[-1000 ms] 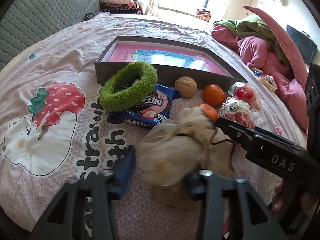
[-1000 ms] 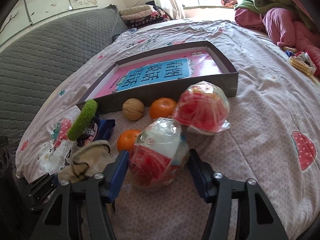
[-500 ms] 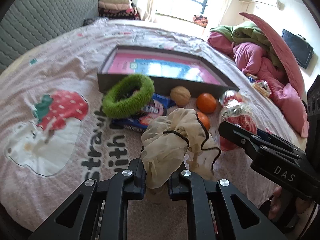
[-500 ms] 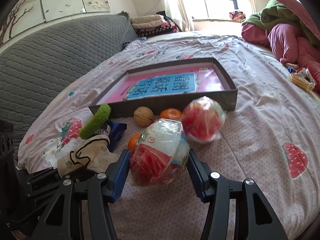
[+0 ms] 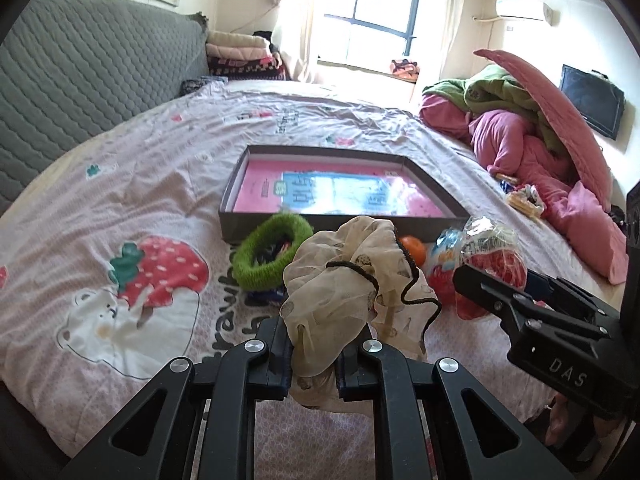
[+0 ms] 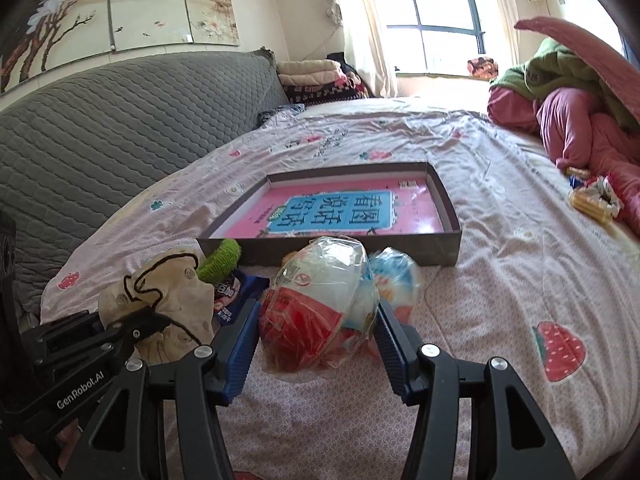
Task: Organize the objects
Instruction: 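Carry the pouch into the gray tray with the left tool while the right tool carries the red item there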
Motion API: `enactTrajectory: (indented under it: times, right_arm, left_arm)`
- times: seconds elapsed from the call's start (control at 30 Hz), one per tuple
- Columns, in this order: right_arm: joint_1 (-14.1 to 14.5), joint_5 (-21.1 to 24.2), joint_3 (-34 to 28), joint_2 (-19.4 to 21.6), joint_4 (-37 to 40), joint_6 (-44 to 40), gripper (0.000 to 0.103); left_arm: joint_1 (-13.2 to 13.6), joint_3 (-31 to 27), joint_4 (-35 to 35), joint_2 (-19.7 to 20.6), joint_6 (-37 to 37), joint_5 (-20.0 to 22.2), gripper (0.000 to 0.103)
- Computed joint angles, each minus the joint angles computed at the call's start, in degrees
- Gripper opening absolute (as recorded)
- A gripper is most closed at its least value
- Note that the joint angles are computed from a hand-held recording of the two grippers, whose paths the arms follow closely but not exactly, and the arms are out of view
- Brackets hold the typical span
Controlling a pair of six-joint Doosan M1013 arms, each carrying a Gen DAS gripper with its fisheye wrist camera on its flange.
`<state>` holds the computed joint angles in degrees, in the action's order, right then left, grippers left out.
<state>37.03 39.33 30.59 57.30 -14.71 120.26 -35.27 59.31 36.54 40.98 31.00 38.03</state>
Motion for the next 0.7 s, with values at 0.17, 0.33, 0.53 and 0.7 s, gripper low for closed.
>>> enactTrajectory:
  times: [0.17, 0.33, 0.53, 0.7]
  right_arm:
    - [0.1, -1.0, 0.4, -0.4, -2.0, 0.0, 0.056]
    - [-0.1, -1.4, -0.1, -0.3, -4.8, 0.1, 0.056]
    - [-0.6, -0.7, -2.3, 0.8, -5.8, -0.6, 0.056]
    - [-1.1, 0.9, -5.5, 2.3, -6.8, -0.6, 0.056]
  left_arm:
    - [0.0, -1.5, 1.2, 0.4, -0.4, 1.4, 0.015]
    - [0.2, -3.7, 1.8, 1.4, 0.4, 2.4, 0.015]
    - [1.2, -7.1, 1.2, 3.1, 2.6, 1.9, 0.015]
    - [2.3, -10.4, -0.3, 4.8, 5.1, 1.4, 0.016]
